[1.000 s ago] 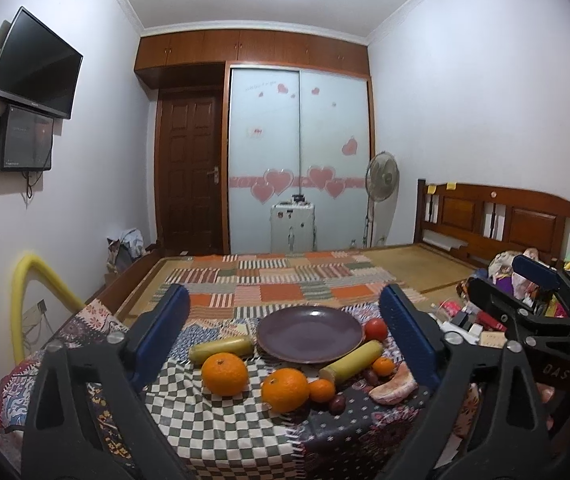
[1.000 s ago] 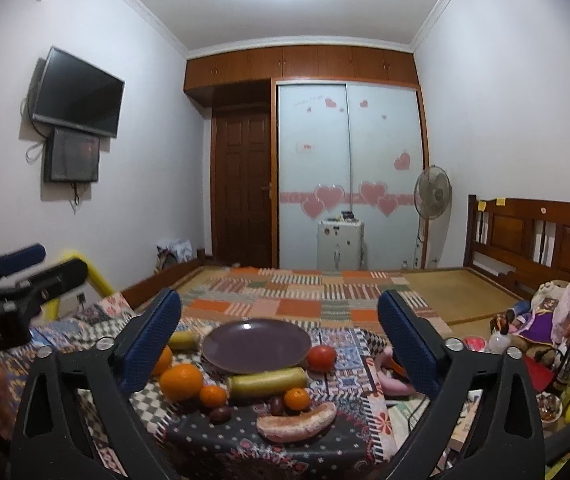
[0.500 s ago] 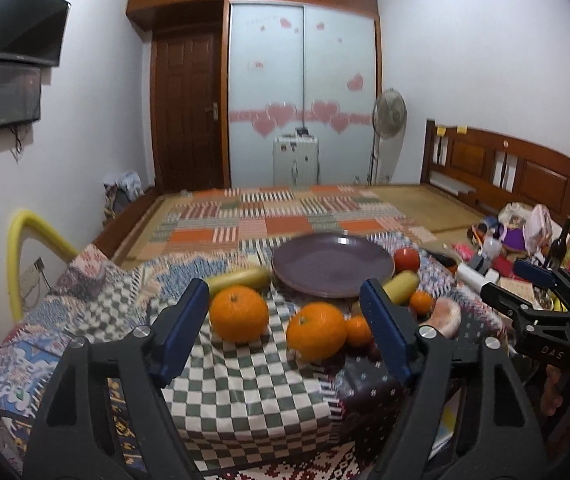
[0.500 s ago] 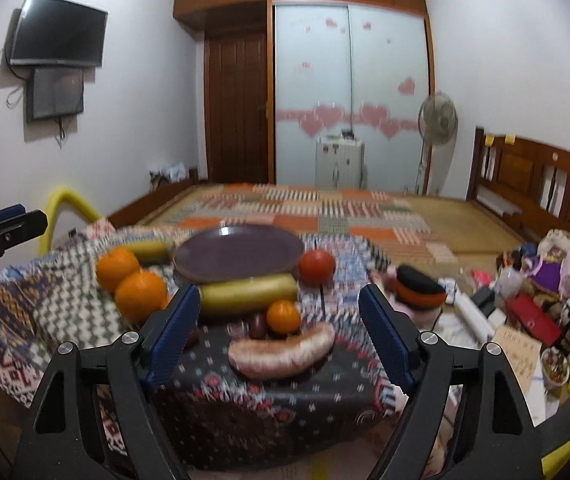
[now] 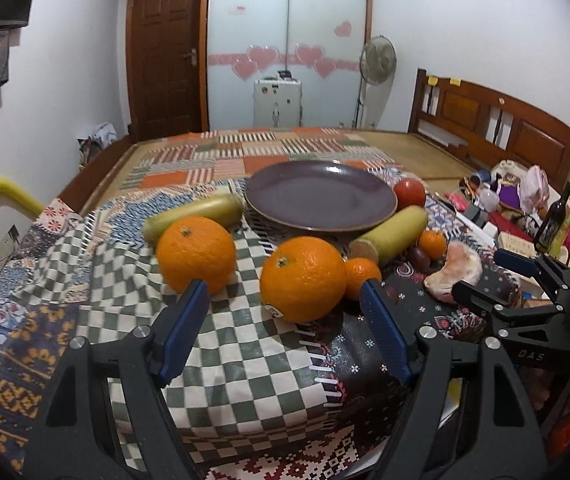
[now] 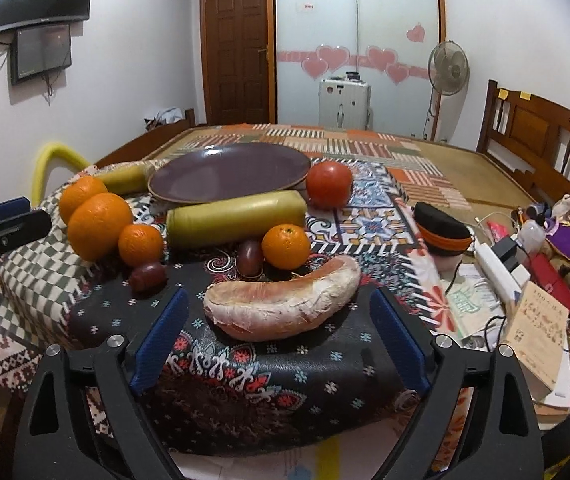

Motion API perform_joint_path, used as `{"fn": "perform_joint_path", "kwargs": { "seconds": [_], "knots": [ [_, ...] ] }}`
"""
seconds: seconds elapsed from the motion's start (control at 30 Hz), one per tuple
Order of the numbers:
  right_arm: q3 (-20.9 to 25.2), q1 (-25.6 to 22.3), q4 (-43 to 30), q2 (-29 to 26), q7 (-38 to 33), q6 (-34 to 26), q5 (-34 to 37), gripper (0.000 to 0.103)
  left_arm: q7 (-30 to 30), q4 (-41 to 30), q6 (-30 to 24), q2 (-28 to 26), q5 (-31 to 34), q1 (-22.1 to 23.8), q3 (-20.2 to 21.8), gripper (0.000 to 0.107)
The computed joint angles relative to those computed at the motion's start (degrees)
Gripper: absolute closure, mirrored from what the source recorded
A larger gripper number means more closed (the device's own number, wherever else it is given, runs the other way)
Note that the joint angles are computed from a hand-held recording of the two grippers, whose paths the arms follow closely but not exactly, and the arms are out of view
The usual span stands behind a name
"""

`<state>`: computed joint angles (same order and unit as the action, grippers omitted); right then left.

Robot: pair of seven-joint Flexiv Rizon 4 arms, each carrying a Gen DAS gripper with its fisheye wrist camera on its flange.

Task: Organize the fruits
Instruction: 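Lower the left tool onto the large orange while the right tool approaches the pink bread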

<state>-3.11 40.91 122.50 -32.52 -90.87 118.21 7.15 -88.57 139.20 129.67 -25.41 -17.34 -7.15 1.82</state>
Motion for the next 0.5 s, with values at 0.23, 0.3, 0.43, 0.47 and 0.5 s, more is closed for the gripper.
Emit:
{"fn": "perform_joint_path", "kwargs": {
  "seconds": [0.23,0.3,0.43,0.47,0.5],
  "knots": [
    [-0.65,0.47,-1.73,-2.07,1.01,-0.95,-0.88,0.008,-0.37,-3.99,-3.82,-2.82,2.15,2.35,-1.03,0.029],
    [-2.01,1.94,-1.93,-2.41,0.41,-0.94,-0.13,0.008,-1.25,-4.78,-4.52,-3.32,3.49,3.62,-1.69,0.029],
    [0.75,-1.33,-2.32,-2.76,0.89,-0.62,-2.39,0.008,-2.99,-6.38,-5.75,-4.28,6.09,5.75,-2.83,0.029],
    [1.94,-2.77,-2.39,-2.72,1.31,-0.84,-3.52,0.008,-3.4,-6.82,-6.07,-4.57,6.73,6.29,-3.13,0.029],
    [2.69,-3.77,-2.46,-2.72,1.76,-1.01,-4.28,0.009,-3.77,-7.08,-6.26,-4.76,7.27,6.67,-3.32,0.029]
  ]
}}
